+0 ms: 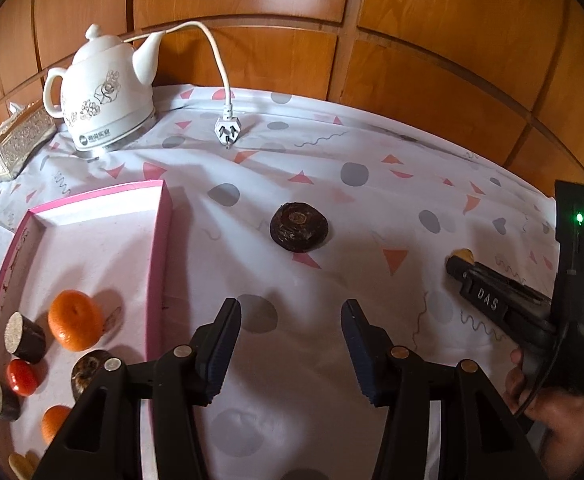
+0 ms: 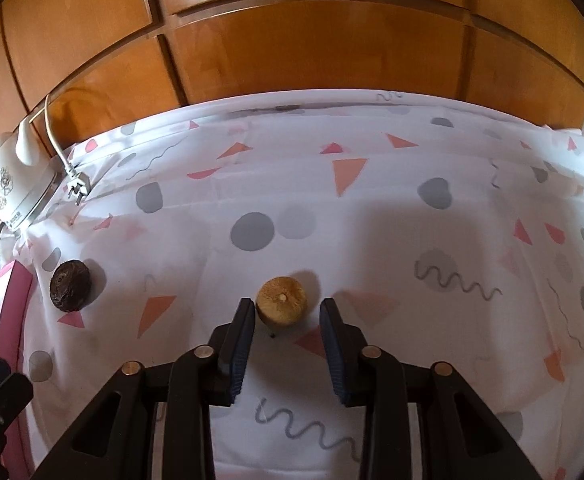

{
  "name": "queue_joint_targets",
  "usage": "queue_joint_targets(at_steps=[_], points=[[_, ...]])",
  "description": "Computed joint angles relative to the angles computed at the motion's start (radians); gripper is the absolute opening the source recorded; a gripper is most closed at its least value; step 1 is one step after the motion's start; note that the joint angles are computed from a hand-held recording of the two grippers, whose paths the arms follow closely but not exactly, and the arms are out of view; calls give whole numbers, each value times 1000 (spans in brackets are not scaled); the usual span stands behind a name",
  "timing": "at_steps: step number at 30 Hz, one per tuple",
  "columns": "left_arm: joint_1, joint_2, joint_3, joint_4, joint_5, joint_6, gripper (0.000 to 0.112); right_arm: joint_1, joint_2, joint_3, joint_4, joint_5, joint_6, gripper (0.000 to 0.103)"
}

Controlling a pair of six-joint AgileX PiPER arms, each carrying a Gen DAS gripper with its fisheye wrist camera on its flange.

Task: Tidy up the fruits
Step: 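Close the right tool on the round tan biscuit while the left tool approaches the dark round fruit, then close the left tool on the dark round fruit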

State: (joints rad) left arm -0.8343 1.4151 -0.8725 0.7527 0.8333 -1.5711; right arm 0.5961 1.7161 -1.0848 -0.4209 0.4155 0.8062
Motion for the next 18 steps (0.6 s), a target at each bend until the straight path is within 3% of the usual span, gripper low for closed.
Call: queue_joint_targets(at_steps=[4, 18], points=[[60, 29, -16, -25, -36, 29, 53, 13, 7, 4, -86, -11, 67, 26], [176, 226, -200, -42, -62, 187, 58, 14, 5, 9, -100, -15, 77, 26]])
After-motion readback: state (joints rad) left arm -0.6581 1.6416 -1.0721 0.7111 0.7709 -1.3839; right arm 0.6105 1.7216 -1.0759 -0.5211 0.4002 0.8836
